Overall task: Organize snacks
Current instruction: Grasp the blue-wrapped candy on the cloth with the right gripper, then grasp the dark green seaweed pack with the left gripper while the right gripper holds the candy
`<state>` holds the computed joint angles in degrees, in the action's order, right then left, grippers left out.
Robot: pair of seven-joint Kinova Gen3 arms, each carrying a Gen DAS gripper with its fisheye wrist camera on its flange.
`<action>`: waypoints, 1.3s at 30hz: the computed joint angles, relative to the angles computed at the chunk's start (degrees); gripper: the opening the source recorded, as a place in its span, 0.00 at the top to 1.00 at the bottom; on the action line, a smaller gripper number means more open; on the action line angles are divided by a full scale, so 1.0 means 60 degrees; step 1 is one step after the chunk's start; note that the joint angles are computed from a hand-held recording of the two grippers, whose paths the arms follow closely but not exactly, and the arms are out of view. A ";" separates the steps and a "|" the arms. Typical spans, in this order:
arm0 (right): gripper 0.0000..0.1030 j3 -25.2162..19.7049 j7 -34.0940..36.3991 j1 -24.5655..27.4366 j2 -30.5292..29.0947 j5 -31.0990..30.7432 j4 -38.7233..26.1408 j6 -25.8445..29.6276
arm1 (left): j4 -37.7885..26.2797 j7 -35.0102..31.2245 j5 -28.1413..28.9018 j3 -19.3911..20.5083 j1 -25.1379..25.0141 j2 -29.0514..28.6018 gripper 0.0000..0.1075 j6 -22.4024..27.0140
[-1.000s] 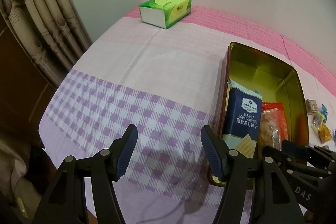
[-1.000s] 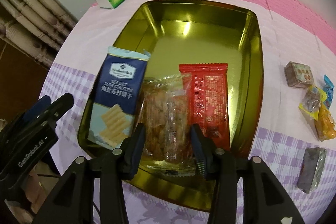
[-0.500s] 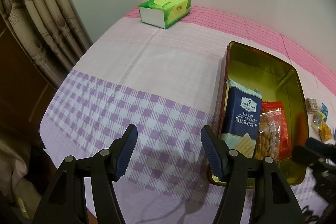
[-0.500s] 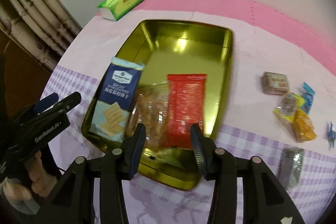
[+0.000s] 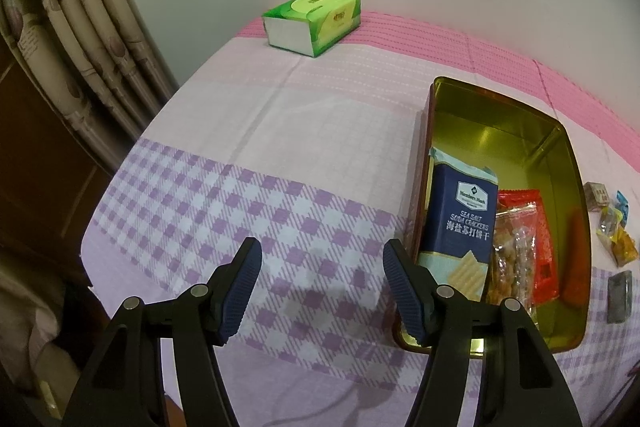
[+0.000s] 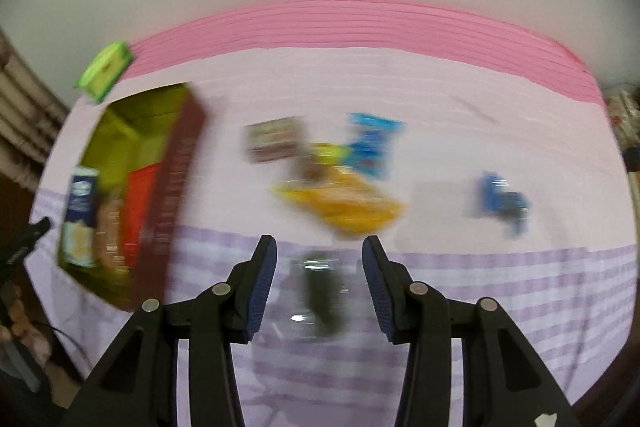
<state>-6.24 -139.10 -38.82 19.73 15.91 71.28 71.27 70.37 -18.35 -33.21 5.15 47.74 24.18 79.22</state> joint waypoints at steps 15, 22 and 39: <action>0.52 -0.4284 0.5782 0.5979 0.0169 0.0110 0.0739 0.0053 | -0.1039 -0.0892 0.0633 -0.0702 0.0693 0.0378 0.40 0.0387; 0.47 -0.1700 0.8201 0.4648 0.0476 -0.1427 0.0436 -0.0174 | -0.2009 -0.1369 0.0864 -0.0793 0.1044 0.0714 0.40 0.0944; 0.74 -0.0164 0.6205 0.3659 -0.0991 -0.2948 0.3469 -0.3507 | -0.7632 -0.4198 0.1128 -0.0270 0.1562 0.3650 0.37 0.2503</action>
